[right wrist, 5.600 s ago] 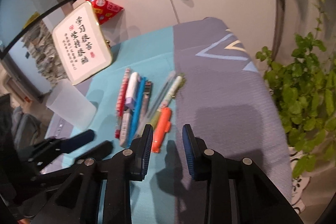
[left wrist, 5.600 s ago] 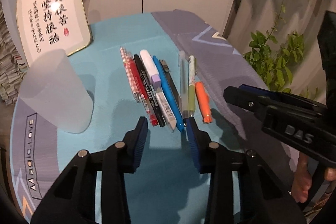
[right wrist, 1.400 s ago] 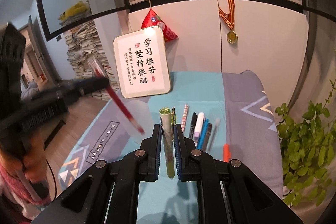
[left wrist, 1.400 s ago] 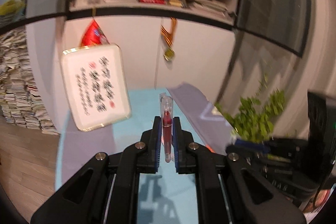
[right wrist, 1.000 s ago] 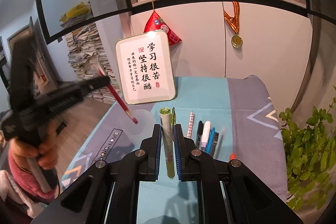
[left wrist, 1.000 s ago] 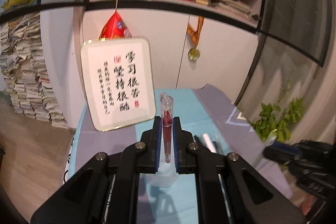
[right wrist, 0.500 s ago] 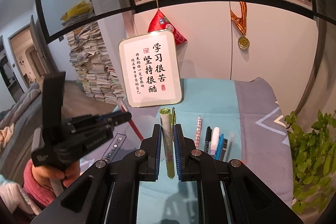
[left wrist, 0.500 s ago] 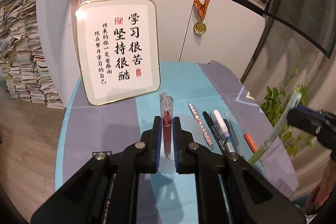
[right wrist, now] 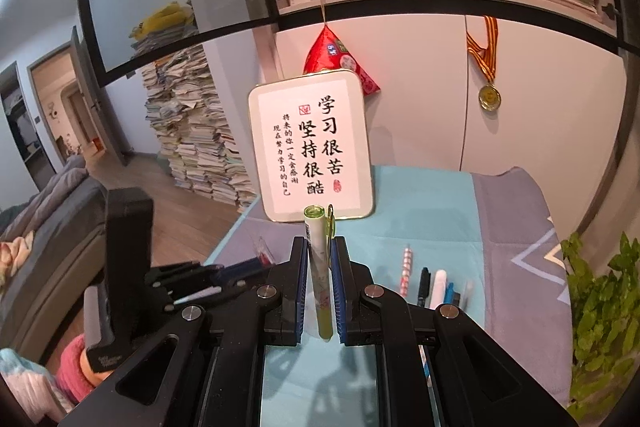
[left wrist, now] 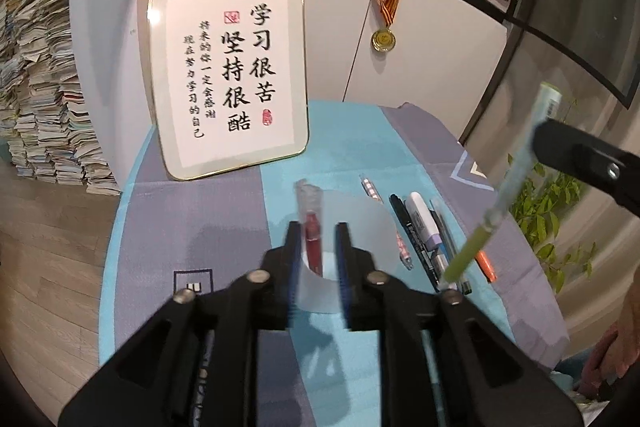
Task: Organize stationery
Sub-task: 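Carry the red pen into the frosted cup and open the left tool, then lower the green pen into the frosted cup and open the right tool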
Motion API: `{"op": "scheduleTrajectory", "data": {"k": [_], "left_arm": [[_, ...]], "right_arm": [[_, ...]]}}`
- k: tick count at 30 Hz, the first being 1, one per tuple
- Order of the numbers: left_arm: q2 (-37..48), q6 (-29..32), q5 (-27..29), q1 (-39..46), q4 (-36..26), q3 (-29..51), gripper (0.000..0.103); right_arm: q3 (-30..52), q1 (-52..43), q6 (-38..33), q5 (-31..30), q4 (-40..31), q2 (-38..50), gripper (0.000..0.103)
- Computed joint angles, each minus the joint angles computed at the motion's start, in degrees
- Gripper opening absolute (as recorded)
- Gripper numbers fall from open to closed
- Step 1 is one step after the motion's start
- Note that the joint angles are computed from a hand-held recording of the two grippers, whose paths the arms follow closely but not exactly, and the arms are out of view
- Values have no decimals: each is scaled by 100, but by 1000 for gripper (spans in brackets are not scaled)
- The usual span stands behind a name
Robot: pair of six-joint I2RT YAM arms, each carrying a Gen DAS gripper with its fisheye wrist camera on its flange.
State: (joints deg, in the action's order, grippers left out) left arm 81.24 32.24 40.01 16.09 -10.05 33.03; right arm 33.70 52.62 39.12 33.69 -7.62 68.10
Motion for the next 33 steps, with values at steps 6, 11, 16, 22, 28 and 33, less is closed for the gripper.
{"op": "scheduleTrajectory", "data": {"k": [6,11,16,22,28,33], "left_arm": [[-382,241,456,571,-173,-116,44],[-405,690,690,998,-476,-89,45],[-166,857,676,1185,-509,-13,45],[64,890,642,1187,-468,44,45],[135,988,610,1104,-456,19,45],[181,1031,521,1071,-438,-5,45]], "right_arm": [[269,-146,-330,-101,275,326,13],[568,-307,-624,-159,545,846,13],[754,-530,-727,-465,762,1369,13],[912,-708,-700,-671,801,1984,13],[897,-916,-635,-962,981,2367,13],[1048,-1032,-690,-1230,1014,2728,13]]}}
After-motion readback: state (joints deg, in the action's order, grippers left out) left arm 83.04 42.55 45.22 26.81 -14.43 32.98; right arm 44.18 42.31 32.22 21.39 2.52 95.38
